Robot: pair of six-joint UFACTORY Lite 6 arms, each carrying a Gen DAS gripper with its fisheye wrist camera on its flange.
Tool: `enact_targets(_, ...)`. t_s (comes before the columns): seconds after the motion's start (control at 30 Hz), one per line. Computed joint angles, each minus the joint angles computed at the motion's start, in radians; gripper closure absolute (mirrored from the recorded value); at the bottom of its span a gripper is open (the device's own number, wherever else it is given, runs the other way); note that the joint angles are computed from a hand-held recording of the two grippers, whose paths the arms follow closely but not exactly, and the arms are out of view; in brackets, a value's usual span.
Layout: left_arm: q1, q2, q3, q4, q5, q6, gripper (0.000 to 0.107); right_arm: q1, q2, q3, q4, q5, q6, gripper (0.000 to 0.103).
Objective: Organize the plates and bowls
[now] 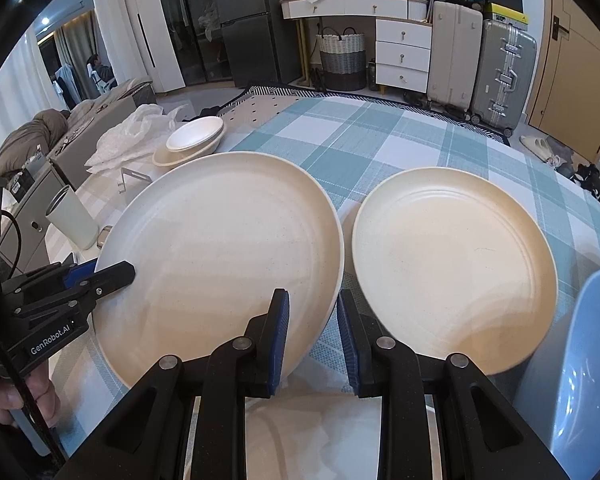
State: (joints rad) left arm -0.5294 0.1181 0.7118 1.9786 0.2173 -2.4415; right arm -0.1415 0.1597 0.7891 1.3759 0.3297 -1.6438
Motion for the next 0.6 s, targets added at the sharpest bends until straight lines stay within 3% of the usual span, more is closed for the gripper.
enact_targets(0.3, -0.119, -0.085, 0.005, -0.373, 0.055, 0.34, 0.088, -0.094, -0.156, -0.096, -0.095, 0.064, 0.069, 0.078)
enact_targets(0.6, -0.263, -0.13, 0.016, -0.567, 0.13, 0.484, 0.088, -0.233, -0.336, -0.2, -0.199, 0.16, 0.119, 0.077)
